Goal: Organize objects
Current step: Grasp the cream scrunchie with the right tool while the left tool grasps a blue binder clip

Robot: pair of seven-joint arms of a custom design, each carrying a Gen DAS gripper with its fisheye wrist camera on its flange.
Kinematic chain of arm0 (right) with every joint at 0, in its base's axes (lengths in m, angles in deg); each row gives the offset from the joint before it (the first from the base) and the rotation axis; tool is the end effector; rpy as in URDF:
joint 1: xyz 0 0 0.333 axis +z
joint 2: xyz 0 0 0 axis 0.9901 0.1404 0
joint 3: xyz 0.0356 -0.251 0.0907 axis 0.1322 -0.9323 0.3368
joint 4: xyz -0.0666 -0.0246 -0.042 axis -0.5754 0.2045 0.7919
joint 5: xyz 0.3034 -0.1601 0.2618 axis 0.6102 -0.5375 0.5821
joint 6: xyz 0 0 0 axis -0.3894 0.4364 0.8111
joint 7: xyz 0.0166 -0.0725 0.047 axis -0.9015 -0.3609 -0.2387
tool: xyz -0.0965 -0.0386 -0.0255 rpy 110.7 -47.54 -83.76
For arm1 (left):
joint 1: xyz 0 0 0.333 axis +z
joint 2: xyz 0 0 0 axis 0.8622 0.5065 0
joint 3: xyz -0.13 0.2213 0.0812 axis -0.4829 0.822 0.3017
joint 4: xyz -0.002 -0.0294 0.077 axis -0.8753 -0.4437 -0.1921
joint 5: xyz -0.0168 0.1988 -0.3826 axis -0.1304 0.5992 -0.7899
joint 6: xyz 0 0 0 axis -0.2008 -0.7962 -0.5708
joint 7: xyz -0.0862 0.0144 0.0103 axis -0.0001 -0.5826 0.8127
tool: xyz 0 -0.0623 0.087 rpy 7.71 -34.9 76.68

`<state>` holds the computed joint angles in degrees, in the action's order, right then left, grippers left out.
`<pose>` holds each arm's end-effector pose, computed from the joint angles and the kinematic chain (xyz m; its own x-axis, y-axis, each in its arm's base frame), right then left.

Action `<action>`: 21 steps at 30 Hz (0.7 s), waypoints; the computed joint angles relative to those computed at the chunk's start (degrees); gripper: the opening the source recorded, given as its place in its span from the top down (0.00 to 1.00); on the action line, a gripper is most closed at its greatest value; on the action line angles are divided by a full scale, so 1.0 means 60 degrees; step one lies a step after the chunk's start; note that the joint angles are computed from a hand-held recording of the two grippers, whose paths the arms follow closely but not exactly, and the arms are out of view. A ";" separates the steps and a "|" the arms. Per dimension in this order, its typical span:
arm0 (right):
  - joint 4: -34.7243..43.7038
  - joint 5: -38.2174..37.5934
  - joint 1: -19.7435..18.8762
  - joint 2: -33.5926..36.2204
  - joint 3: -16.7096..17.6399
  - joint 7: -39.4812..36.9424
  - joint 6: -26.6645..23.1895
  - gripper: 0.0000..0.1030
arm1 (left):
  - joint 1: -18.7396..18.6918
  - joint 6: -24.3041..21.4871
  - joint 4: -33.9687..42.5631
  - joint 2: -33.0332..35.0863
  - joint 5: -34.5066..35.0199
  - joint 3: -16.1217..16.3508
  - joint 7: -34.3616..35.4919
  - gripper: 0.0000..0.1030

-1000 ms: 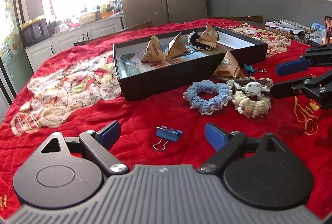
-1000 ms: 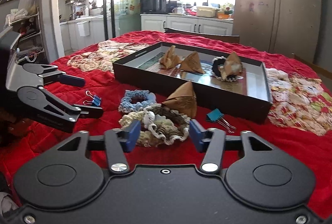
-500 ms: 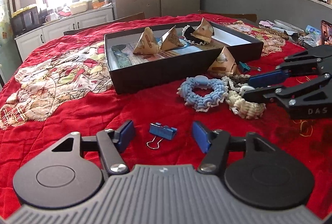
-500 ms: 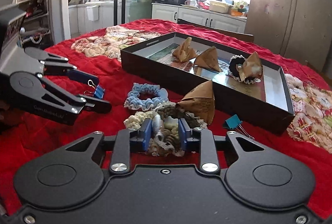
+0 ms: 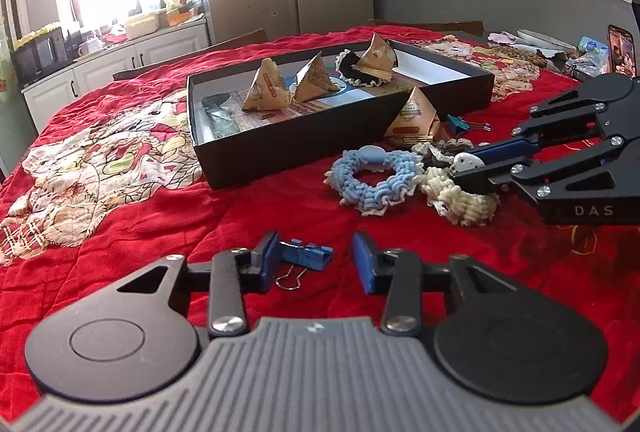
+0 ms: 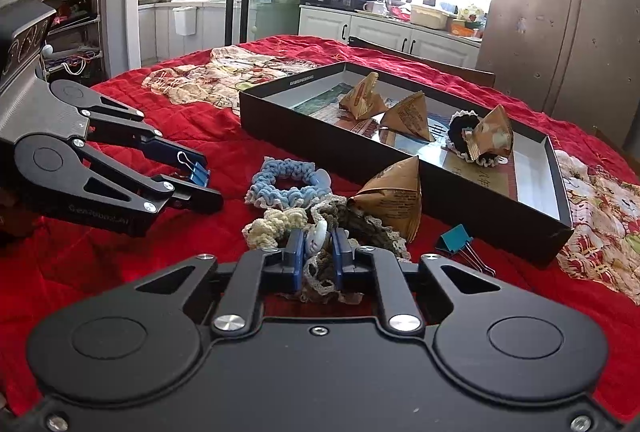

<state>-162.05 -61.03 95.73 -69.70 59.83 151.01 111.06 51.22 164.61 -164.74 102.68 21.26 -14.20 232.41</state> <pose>0.5470 0.2331 0.3809 0.1737 -0.9799 0.0980 -0.5546 -0.1795 -0.8125 0.6551 -0.3419 0.3713 -0.7461 -0.6608 -0.0823 -0.3364 0.4807 -0.8098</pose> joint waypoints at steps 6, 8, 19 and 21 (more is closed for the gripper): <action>-0.0074 -0.0243 -0.0063 -0.0092 -0.0030 0.0384 0.0166 0.87 | 0.0117 -0.0033 -0.0029 0.0003 -0.0100 -0.0169 0.0240 0.70; -0.0096 -0.0297 -0.0095 -0.0118 -0.0030 0.0492 0.0220 0.87 | 0.0062 0.0032 -0.0057 -0.0013 -0.0075 -0.0124 0.0247 0.70; -0.0358 -0.1046 -0.0290 -0.0510 0.0032 0.1583 0.0490 0.87 | -0.0002 0.0058 -0.0057 -0.0028 -0.0077 -0.0045 0.0100 0.70; -0.0431 -0.1382 -0.0367 -0.0665 0.0047 0.2025 0.0620 0.87 | -0.0023 0.0049 -0.0054 -0.0040 -0.0051 -0.0013 0.0033 0.70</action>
<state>-164.64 -69.32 93.52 -73.69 60.11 163.16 114.78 51.08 164.90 -165.06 102.44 20.95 -14.27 232.61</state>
